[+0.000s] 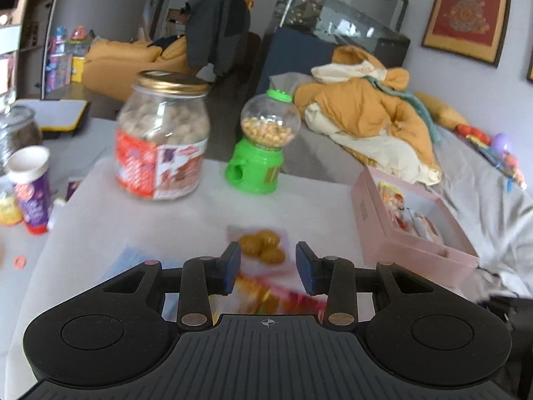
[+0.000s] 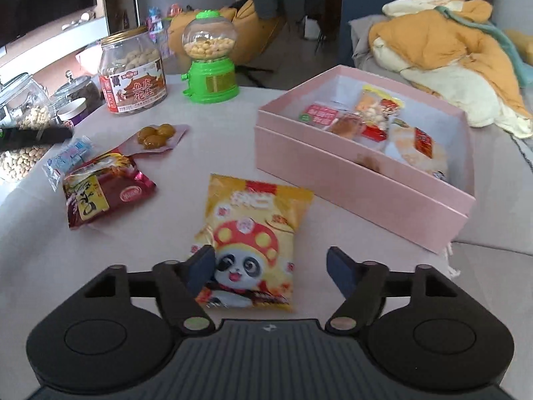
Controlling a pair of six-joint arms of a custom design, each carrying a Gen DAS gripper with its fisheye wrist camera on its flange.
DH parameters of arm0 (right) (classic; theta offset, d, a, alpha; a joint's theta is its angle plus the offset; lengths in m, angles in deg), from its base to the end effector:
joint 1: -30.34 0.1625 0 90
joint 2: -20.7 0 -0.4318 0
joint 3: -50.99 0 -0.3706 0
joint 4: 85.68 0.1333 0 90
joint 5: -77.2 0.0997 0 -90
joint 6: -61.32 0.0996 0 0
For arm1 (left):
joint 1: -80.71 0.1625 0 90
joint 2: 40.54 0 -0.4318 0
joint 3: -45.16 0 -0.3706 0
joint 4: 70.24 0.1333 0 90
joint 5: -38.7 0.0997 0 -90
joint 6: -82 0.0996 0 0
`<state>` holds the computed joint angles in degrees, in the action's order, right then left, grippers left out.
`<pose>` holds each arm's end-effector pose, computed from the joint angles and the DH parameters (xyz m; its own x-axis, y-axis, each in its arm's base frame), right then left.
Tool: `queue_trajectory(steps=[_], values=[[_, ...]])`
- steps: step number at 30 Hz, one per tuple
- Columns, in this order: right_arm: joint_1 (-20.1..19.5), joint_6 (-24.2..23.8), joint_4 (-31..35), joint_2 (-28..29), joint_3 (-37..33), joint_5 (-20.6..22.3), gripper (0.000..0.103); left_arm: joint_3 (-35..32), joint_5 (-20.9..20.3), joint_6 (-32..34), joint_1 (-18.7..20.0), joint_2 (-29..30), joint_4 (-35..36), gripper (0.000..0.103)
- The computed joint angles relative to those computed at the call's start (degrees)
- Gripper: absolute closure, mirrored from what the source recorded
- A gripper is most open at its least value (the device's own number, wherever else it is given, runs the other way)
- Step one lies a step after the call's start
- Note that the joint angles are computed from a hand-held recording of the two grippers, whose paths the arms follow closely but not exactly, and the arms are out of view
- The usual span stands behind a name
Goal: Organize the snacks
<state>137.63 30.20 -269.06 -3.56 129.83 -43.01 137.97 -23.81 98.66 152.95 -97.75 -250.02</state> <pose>0.2994 -0.6819 0.0333 -0.6669 -0.3467 0.6596 -0.6732 0.6599 -0.3338 -0.0322 -0.6882 0.3389 -0.8675 0.0775 -0.4913 0.4460 0.5586 -0.6994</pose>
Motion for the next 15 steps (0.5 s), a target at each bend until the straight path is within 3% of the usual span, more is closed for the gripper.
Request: queue_trajectory(steps=[5,8,12,15], values=[[-1.6,-0.1,-6.2,-0.4,3.8,3.8,0.020,-11.2,9.4,7.3,-1.0,10.1,0.8,0.062],[-2.3,1.3,-6.7,-1.1,5.4,5.7,0.019,-16.1,12.6,6.6,-0.5,13.7,5.5,0.061],[-3.1,3.3,-5.8,-2.3,6.5,7.8,0.017,-16.1,13.7,9.7,-0.3,15.5,3.7,0.048],[-3.2,3.8,-5.2,-2.4,6.3,8.3,0.016,-14.3,15.8,13.7,-1.3,15.7,1.4,0.048]])
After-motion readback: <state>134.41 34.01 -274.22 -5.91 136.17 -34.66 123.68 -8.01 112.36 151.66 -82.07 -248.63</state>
